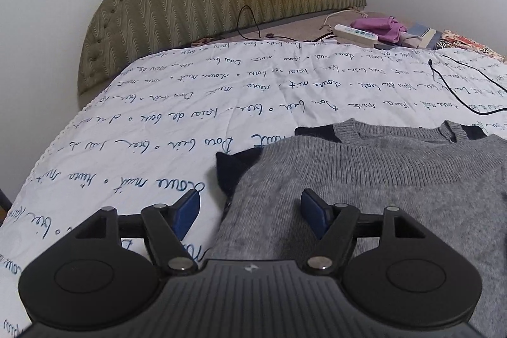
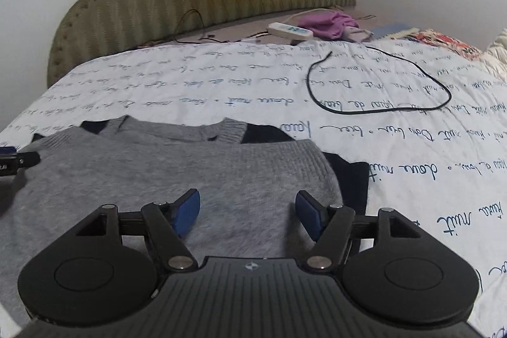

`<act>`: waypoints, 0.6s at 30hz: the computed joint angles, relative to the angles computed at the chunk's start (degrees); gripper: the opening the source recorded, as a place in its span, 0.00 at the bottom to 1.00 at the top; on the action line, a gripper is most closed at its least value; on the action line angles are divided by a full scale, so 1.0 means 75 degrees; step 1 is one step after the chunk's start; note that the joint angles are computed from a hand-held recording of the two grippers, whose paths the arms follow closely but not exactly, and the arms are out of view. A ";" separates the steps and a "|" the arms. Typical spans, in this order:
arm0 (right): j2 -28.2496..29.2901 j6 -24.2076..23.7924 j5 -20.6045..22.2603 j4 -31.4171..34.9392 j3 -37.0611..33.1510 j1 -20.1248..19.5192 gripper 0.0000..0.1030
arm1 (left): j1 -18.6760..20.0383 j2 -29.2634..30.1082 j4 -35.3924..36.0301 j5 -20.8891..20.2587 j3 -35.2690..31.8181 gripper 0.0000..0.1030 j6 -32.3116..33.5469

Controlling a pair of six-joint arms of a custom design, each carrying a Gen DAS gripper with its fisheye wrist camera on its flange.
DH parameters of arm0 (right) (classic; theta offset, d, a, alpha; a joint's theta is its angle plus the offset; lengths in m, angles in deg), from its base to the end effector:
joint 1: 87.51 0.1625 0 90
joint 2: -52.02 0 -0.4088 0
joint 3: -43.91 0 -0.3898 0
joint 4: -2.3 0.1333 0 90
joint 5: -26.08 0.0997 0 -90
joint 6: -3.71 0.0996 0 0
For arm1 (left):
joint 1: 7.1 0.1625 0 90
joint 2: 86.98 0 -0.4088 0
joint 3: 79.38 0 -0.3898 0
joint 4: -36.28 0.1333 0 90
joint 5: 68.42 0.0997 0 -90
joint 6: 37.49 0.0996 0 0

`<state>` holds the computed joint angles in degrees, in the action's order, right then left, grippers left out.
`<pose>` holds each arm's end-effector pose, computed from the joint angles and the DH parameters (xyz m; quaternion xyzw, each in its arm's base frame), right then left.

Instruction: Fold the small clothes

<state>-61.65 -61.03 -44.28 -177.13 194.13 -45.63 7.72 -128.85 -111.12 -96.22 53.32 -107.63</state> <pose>-0.1001 -0.3138 0.3277 0.2027 -0.8620 0.3698 0.2811 -0.2879 -0.3052 -0.0481 0.1845 0.8128 -0.3988 0.3825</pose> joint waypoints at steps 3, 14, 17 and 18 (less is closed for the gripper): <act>0.0008 -0.0038 -0.0205 -0.0050 0.0063 -0.0011 0.70 | -0.0127 -0.0143 0.0361 -0.0100 0.0083 0.68 -0.0317; -0.1501 -0.0360 0.0699 0.1673 0.0387 -0.0980 0.72 | -0.0943 -0.0689 0.1446 -0.0695 0.0671 0.69 -0.1548; -0.2403 -0.1035 0.1026 0.2653 0.0616 -0.1337 0.73 | -0.1143 -0.0789 0.1569 -0.0905 0.0870 0.69 -0.1843; -0.2682 -0.1272 0.1127 0.2945 0.0694 -0.1450 0.73 | -0.1198 -0.0825 0.1556 -0.0970 0.0945 0.69 -0.1897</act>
<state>-81.77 -70.57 -35.83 -155.04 199.34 -56.51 -1.26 -135.04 -99.45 -103.49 60.41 -121.86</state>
